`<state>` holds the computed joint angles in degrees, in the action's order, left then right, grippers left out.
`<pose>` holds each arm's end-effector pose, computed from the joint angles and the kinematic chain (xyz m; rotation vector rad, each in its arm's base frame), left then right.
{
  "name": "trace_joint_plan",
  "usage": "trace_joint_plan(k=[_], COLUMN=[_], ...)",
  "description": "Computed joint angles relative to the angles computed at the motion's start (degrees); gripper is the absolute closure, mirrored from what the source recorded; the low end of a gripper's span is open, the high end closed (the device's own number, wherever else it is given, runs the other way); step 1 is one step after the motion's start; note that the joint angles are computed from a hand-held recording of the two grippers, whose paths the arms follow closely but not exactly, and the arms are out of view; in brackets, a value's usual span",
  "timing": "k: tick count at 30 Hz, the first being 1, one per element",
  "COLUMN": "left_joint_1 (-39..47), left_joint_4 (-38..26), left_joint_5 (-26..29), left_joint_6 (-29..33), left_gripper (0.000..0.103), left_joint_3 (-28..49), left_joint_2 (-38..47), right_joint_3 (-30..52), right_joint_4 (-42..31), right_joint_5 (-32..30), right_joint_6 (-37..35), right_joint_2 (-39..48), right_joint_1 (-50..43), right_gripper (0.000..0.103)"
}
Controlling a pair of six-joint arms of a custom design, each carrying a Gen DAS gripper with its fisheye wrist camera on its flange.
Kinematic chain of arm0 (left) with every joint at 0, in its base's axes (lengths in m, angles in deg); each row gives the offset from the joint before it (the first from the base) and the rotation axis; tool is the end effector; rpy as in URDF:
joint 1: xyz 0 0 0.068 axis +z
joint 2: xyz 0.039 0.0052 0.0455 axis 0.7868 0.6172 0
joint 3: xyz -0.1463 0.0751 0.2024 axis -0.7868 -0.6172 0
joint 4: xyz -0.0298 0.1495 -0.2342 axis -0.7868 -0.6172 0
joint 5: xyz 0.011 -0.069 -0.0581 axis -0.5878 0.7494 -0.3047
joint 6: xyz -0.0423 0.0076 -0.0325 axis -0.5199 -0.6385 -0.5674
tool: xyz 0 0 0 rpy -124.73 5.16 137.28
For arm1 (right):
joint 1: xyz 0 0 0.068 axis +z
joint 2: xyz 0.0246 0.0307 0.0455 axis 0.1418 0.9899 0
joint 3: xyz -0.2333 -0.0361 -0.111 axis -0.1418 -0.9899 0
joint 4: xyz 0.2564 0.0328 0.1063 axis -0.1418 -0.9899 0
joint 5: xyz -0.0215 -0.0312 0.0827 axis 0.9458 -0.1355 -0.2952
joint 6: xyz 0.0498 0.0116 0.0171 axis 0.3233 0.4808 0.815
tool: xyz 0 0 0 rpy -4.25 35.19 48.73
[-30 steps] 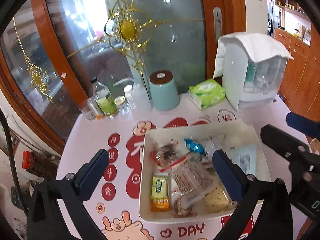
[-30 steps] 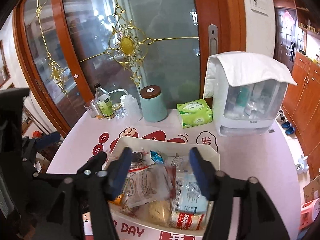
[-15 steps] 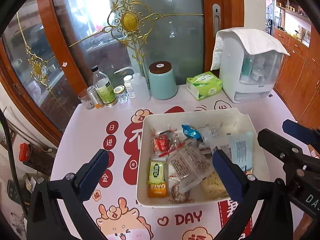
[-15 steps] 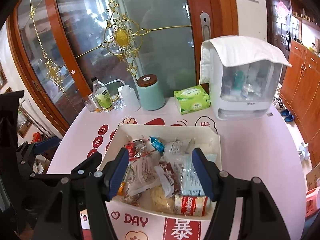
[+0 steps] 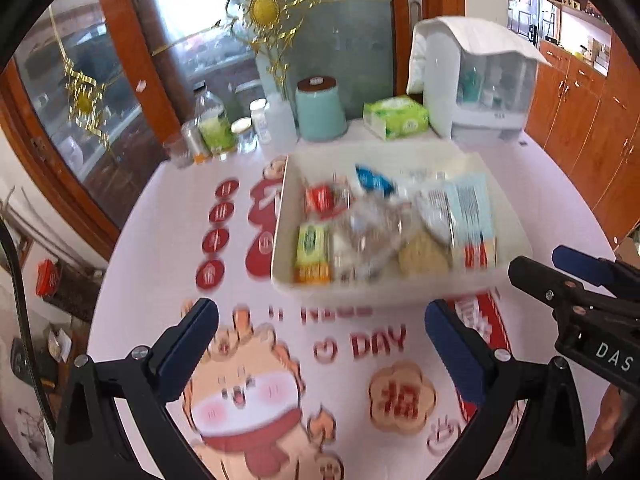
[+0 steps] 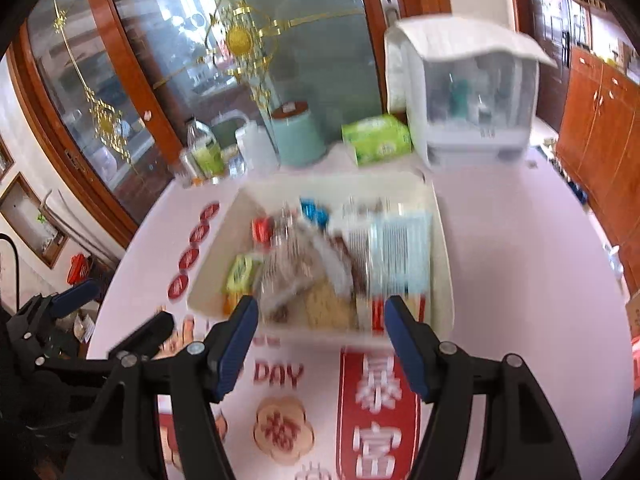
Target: Organize snacks
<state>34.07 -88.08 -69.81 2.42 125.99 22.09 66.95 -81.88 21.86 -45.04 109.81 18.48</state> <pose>0.2672 -0.0753 0.1914 -0.0039 2.5032 0.1463 0.3083 0.0621 0.1861 -0.1157 2.4888 0.3455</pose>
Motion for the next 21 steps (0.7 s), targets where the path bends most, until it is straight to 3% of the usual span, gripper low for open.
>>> trace_joint_plan(k=[5,10,15,21], left_joint_1=[-2.1,-5.9,-10.0,-18.4], left_joint_4=[-5.0,-13.9,-23.4,-31.0], left_joint_5=[1.0,-1.0,-3.3,-9.1], left_joint_6=[-4.6,-9.1,-14.0,-20.6], left_gripper=[0.000,0.000,0.000,0.000], left_joint_3=[-8.5,-12.4,-10.4,-8.2], left_joint_2=[-11.1,-24.6,-33.4,-37.9], right_joint_3=[-12.2,-19.2,-19.6,-18.3], right_joint_4=[-0.6,-9.2,-21.0,-28.0], right_joint_5=[-0.5,1.6,4.5,12.3], right_joint_6=[1.8,4.6,6.6,9.4], right_joint_2=[-10.0,-26.3,-40.4,-48.4], right_joint_1=[0.7,3.1,8.4,17.2], right_gripper=[0.037,0.037,0.036,0.036])
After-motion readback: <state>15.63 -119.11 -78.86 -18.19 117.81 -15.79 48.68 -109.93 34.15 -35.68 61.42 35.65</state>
